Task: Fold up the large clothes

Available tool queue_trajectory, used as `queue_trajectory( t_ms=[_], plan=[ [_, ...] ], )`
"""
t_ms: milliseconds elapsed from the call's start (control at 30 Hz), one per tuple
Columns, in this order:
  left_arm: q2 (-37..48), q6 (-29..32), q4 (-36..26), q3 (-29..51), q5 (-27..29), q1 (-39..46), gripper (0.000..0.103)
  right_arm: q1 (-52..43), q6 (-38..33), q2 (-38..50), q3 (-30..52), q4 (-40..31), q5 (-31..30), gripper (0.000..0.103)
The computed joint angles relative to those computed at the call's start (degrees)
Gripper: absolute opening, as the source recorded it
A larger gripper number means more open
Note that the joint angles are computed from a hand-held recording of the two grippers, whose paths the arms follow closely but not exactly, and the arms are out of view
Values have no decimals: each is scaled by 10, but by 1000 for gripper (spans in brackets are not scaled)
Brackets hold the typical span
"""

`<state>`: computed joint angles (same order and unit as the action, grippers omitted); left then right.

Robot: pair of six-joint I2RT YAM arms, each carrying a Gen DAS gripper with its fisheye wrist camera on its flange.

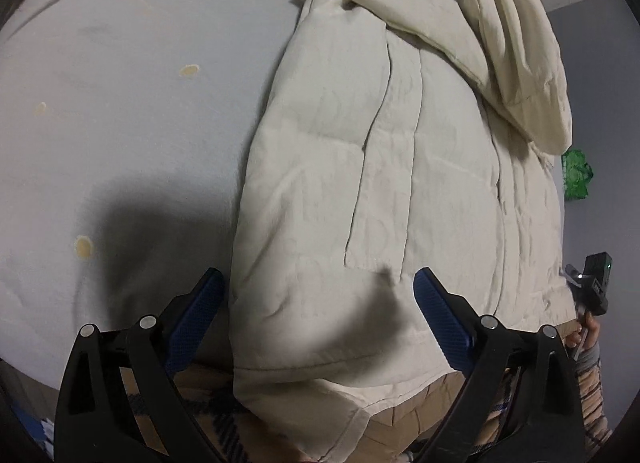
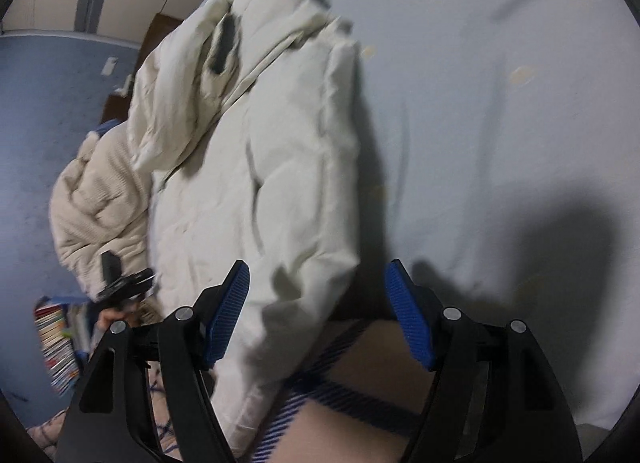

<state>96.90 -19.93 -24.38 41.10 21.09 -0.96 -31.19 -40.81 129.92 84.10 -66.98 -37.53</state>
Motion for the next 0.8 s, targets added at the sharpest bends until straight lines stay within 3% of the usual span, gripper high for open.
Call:
queue_trajectory(
  t_ms=[300,467,567,600,633,700,800],
  plan=[
    [-19,30,-20,-13,33,-29,82,39,-79,-45,-49,-31,-5,66],
    [-16,65,-58,-5,34,-24,75,42,-128,-69,-63,-57,2,59],
    [9,59,-54,-4,28,-26,71,39,-146,-84,-78,-56,4,43],
    [8,56,-49,-6,28,-29,69,36,-150,-89,-84,-52,3,33],
    [5,55,-48,-7,27,-31,64,34,-155,-87,-80,-54,1,29],
    [-4,56,-46,-11,34,-36,45,34,-167,-94,-86,-49,-3,25],
    [-28,64,-57,-16,35,-45,29,39,-168,-104,-93,-48,-7,24]
  ],
)
